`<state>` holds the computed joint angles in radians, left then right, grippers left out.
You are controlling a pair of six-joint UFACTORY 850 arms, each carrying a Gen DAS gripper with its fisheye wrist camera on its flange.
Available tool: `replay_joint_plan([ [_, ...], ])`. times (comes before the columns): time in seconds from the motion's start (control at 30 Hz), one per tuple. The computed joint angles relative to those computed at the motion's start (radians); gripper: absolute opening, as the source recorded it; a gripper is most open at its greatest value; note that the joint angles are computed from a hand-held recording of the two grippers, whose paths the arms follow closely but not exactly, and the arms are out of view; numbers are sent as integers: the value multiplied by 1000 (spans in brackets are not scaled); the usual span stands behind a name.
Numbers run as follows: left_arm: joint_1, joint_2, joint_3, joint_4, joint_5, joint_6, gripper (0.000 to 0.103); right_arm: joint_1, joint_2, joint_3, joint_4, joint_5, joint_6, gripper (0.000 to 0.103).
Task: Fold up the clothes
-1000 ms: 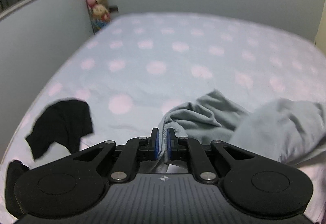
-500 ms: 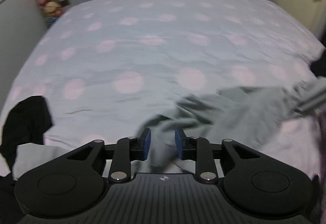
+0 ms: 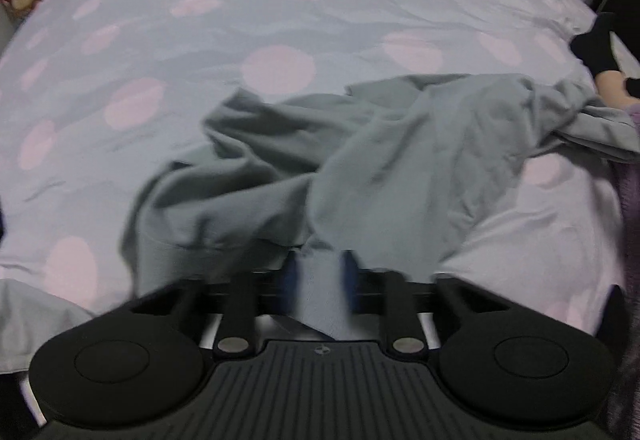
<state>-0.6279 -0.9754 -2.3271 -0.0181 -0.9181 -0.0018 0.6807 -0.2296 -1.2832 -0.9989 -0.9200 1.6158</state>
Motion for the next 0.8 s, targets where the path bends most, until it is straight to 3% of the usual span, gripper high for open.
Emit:
replay_joint_plan([
  [0.1, -4, 70, 88, 19, 70, 3, 4, -8, -5, 1, 23, 13, -17, 52],
  [0.23, 12, 146, 132, 126, 134, -106, 4, -18, -8, -3, 40, 20, -45, 52],
  [0.37, 34, 202, 145, 326, 156, -272, 4, -24, -3, -3, 44, 40, -62, 53],
  [0.6, 68, 253, 156, 678, 64, -541, 4, -29, -23, -24, 69, 93, -145, 53],
  [0.8, 117, 299, 223, 785, -22, -677, 3, -45, -73, -72, 172, 167, -255, 53],
])
